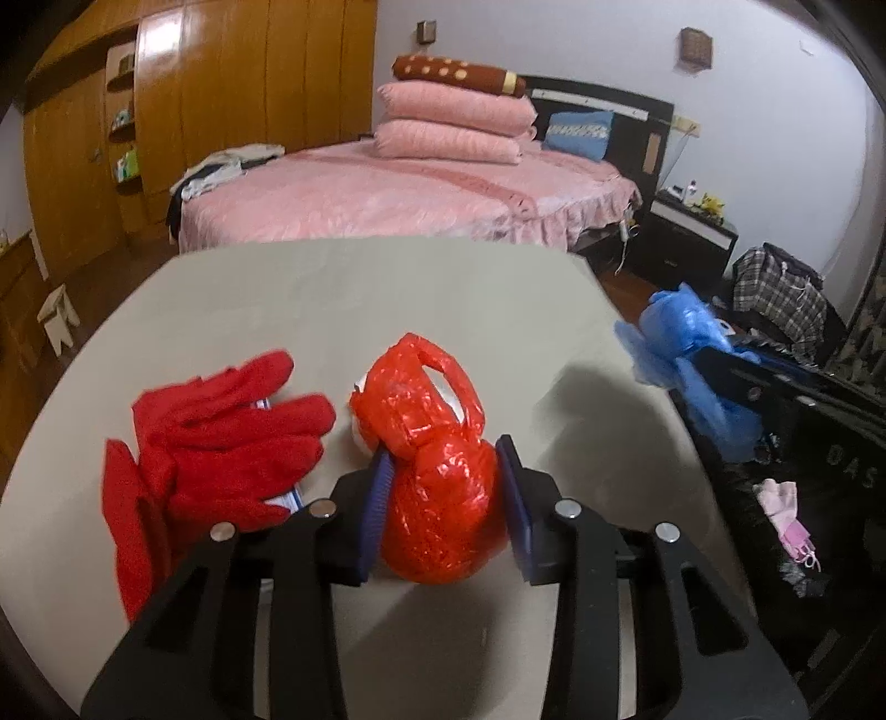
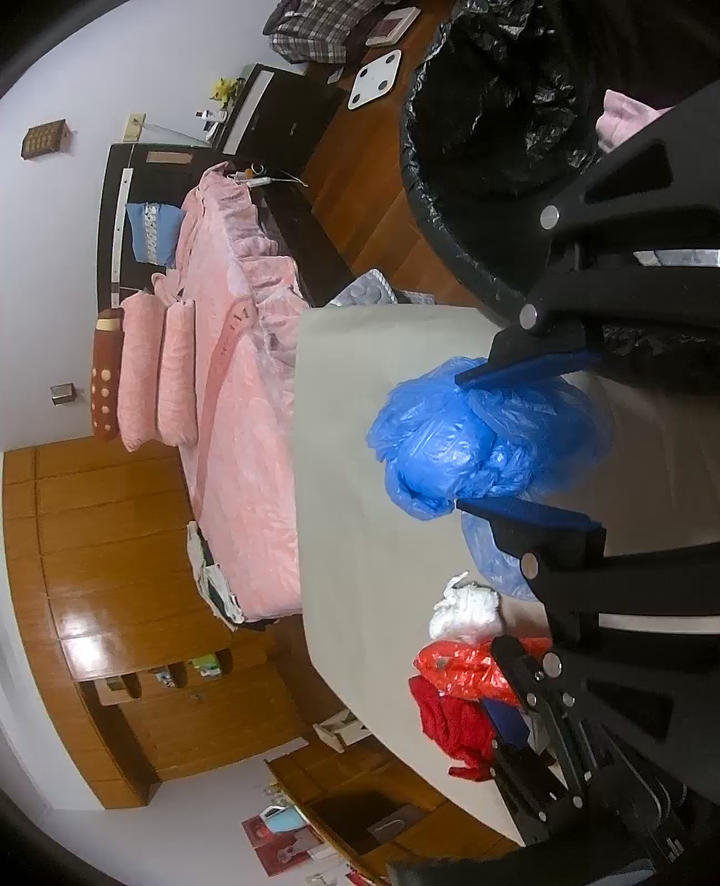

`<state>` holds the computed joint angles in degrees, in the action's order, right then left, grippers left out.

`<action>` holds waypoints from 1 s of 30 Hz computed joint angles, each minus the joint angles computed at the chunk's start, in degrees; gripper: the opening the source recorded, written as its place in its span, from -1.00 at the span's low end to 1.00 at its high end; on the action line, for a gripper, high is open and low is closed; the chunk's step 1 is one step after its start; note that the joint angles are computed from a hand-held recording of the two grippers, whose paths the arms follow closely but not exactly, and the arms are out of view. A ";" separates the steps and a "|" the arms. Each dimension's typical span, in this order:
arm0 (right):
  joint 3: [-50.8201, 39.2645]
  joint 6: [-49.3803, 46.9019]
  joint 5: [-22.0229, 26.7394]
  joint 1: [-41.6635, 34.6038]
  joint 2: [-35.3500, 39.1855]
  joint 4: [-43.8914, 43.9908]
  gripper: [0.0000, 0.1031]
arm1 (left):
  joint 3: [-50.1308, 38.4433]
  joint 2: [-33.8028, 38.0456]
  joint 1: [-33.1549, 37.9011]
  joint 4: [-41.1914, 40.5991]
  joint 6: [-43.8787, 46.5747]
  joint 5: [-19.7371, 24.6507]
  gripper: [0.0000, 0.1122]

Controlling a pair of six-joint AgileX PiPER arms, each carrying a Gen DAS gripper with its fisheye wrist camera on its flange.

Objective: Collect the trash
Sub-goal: 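Grasp the blue plastic bag with the right tool while the left tool grasps the red bag, then carry the red and blue bags over the bin and open both tools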

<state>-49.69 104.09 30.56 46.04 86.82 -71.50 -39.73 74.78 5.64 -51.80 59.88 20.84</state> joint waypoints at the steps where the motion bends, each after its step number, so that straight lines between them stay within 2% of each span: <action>1: 0.01 -0.12 0.39 0.28 -0.38 0.22 -0.26 | -0.03 -0.88 0.29 0.12 -0.14 0.80 -0.37; 10: 0.14 -2.23 5.66 3.83 -5.00 2.13 -0.26 | -1.38 -7.43 0.95 3.60 -3.71 5.66 -0.37; 13: -0.16 -3.93 7.73 5.04 -6.77 4.01 -0.26 | -2.30 -8.93 -0.18 6.63 -7.45 6.03 -0.37; 22: 0.09 -5.75 14.80 8.86 -12.51 4.73 -0.26 | -4.51 -12.22 -1.84 8.68 -11.65 8.35 -0.37; 30: 1.62 -5.20 21.03 12.63 -17.28 4.17 -0.26 | -5.59 -15.67 -6.65 12.70 -18.17 8.73 -0.37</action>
<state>-48.08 98.89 51.58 58.67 69.54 -67.33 -45.32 59.12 -1.01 -39.10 41.71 29.56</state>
